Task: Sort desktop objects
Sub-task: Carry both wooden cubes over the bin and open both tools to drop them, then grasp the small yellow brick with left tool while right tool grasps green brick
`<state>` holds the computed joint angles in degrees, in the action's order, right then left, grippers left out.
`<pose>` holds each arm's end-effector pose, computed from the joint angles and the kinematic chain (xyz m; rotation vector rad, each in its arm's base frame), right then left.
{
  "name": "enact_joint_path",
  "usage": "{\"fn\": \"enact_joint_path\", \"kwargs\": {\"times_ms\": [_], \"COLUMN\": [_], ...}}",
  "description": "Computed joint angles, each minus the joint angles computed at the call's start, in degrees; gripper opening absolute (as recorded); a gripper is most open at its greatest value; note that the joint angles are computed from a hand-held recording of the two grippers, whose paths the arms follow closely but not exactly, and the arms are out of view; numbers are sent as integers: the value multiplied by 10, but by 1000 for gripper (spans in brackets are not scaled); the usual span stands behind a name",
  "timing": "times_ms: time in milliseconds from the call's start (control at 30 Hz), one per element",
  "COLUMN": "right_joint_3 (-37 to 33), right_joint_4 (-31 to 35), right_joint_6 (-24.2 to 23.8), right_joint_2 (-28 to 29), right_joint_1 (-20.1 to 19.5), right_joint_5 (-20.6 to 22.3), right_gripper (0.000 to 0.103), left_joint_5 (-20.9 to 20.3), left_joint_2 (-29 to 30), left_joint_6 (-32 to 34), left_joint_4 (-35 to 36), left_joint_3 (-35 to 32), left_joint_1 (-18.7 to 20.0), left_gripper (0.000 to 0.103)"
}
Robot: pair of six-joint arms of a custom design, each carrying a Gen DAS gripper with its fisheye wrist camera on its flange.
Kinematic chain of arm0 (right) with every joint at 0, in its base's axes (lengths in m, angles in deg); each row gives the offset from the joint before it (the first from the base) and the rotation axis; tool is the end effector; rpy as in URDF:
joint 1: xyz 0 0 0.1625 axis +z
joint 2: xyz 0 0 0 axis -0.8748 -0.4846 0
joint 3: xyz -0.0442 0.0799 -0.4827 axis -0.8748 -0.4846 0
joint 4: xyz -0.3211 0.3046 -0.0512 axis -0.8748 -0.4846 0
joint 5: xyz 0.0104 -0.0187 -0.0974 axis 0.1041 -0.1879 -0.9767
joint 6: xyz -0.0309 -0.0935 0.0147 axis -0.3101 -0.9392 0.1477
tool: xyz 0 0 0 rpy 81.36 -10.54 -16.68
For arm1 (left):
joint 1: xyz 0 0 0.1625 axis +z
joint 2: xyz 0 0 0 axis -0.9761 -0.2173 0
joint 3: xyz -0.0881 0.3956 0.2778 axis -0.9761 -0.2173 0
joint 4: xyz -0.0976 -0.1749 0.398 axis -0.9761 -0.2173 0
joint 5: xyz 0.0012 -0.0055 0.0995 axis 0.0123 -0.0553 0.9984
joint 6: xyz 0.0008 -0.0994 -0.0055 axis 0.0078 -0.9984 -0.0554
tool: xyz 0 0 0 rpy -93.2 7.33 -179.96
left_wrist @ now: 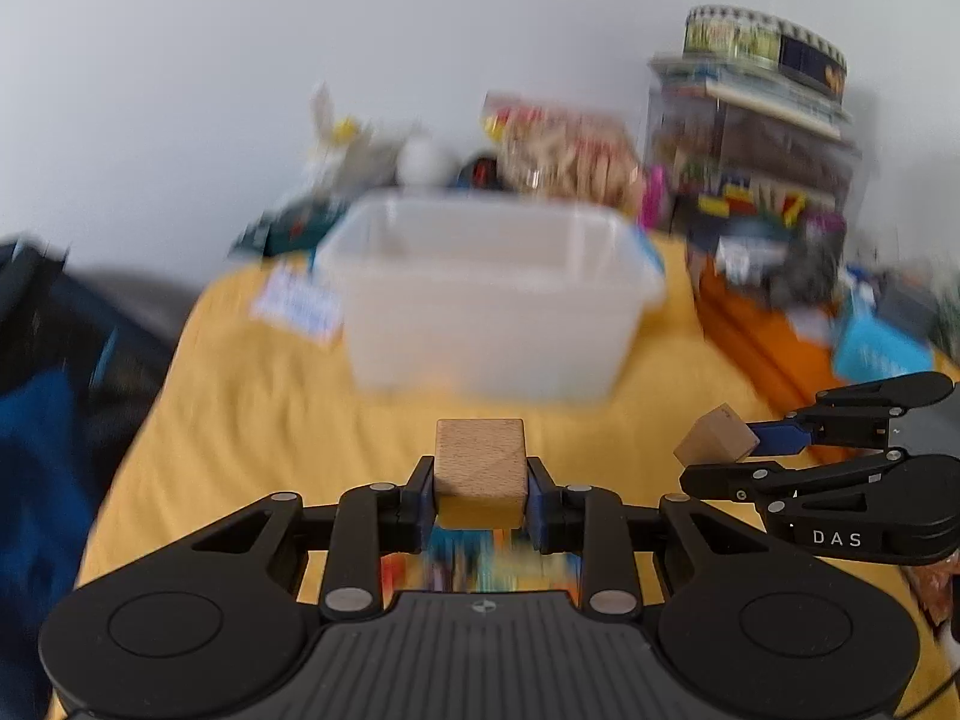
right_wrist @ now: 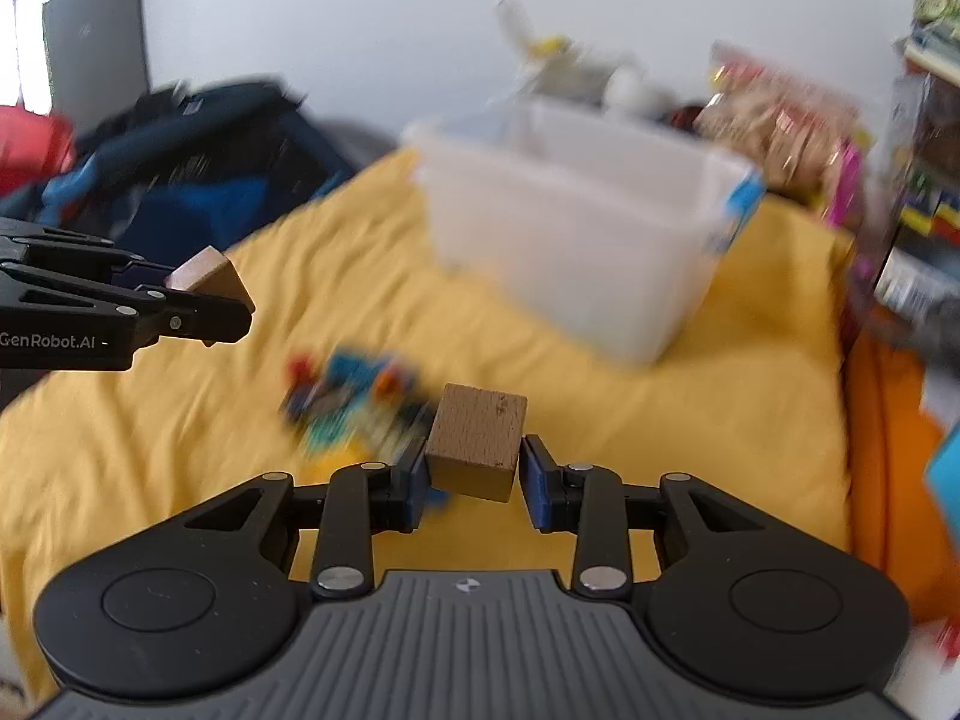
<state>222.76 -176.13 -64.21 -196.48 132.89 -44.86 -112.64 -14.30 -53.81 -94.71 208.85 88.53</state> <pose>0.0448 -0.3009 0.3729 0.9590 -2.3004 0.8585 -0.4114 -0.2998 0.0412 0.7523 2.2756 -1.0472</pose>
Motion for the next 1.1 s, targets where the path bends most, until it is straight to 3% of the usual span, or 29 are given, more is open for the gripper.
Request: {"fn": "enact_joint_path", "kwargs": {"times_ms": [133, 233, 400, 467, 533, 633, 700, 767, 900, 1000, 1100], "right_joint_3": [-45, -90, -135, -138, -132, -109, -94, -77, -44, -17, 8], "right_joint_4": [-132, -163, -219, -237, -257, -257, -246, -214, -139, -91, -18], "right_joint_6": [43, 93, 124, 125, 111, 98, 81, 57, 13, -21, -39], "right_joint_2": [104, 167, 253, 274, 283, 253, 223, 185, 115, 65, 0], "right_joint_1": [61, 88, 113, 112, 109, 94, 81, 65, 36, 8, -39], "right_joint_5": [-14, -36, -99, -113, -120, -77, -45, -13, 5, 4, 4], "right_gripper": [36, 36, 36, 37, 39, 39, 40, 40, 40, 40, 40], "left_joint_5": [32, 19, -7, 3, 4, 1, 9, 18, 28, 1, -41], "left_joint_2": [53, 91, 129, 144, 141, 122, 109, 98, 67, 47, 37], "left_joint_6": [186, 283, 296, 312, 294, 305, 309, 315, 207, 99, 18], "left_joint_4": [-143, -179, -176, -198, -175, -213, -238, -262, -159, -65, -18], "left_joint_3": [-70, -139, -211, -220, -217, -176, -139, -100, -30, 5, 34], "left_joint_1": [57, 107, 152, 160, 164, 147, 127, 106, 60, 27, -12], "left_gripper": [33, 33, 33, 43, 46, 49, 62, 63, 63, 63, 63]}}
